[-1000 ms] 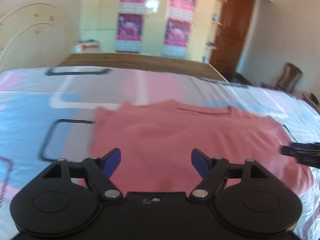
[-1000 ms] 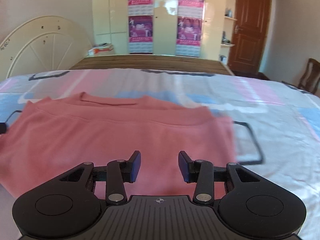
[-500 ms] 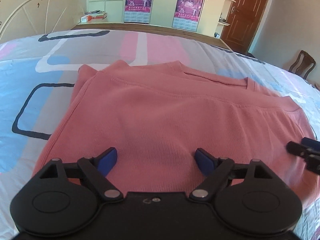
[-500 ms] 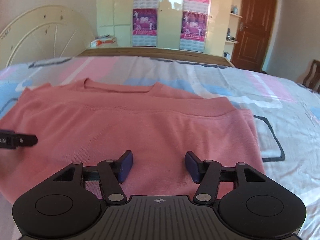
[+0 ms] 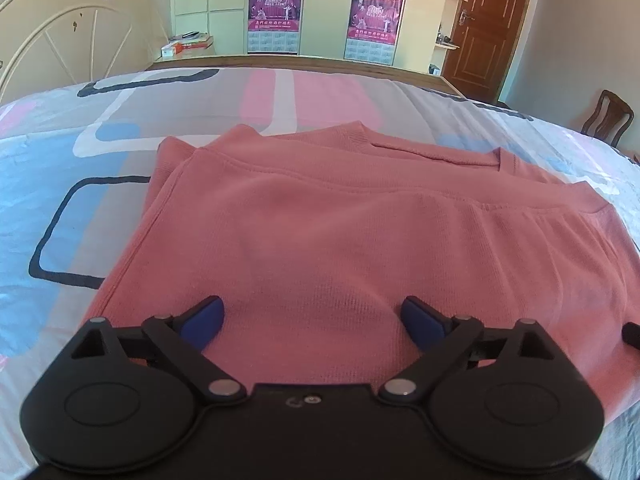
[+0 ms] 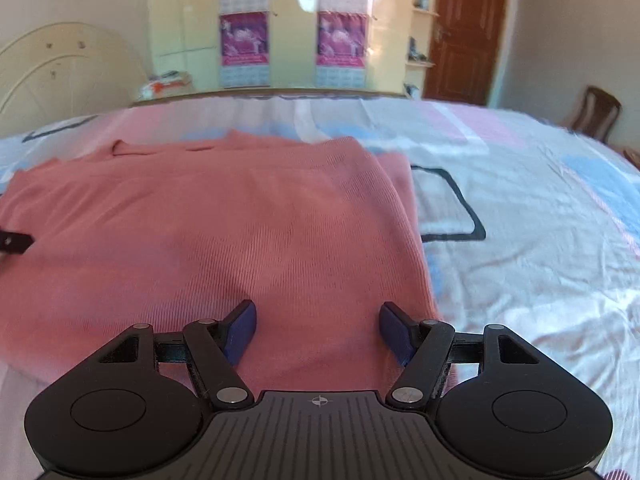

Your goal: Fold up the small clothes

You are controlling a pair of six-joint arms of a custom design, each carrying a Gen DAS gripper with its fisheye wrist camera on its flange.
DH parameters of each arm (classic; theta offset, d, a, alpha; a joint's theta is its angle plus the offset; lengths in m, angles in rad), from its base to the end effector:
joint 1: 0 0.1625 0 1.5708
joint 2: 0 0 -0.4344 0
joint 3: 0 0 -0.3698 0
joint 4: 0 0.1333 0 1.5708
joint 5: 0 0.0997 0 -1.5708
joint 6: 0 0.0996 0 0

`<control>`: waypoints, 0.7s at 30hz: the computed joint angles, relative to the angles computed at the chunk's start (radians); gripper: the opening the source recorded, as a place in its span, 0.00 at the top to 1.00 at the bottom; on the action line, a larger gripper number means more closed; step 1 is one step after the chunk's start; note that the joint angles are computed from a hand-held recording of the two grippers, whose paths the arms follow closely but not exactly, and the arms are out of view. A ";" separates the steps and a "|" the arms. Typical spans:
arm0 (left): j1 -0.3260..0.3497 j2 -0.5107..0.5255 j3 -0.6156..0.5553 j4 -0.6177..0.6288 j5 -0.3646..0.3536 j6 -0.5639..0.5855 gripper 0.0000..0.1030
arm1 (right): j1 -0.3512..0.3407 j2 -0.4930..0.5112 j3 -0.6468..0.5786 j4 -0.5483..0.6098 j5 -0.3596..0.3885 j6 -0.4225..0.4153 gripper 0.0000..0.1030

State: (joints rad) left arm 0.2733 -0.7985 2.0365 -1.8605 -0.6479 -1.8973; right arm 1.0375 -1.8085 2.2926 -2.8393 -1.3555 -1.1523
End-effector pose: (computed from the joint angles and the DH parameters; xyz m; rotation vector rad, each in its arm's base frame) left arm -0.3597 -0.3218 0.0081 -0.1041 2.0791 -1.0301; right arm -0.0521 -0.3923 0.4141 0.8832 -2.3886 0.9054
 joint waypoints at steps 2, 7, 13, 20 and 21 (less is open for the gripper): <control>-0.001 -0.004 0.007 -0.011 0.001 0.007 0.06 | 0.016 -0.016 -0.007 0.018 -0.021 0.007 0.35; -0.003 -0.012 0.024 -0.037 0.005 0.032 0.05 | -0.020 -0.016 0.007 -0.009 -0.032 0.010 0.35; -0.014 -0.034 0.053 -0.083 -0.004 0.077 0.06 | -0.005 -0.045 0.030 -0.032 -0.084 0.032 0.35; -0.088 -0.062 0.063 -0.039 -0.060 0.032 0.07 | 0.043 -0.148 0.050 0.046 -0.029 0.113 0.35; -0.096 -0.056 0.065 -0.040 -0.070 0.038 0.07 | 0.064 -0.151 0.057 0.054 -0.036 0.126 0.35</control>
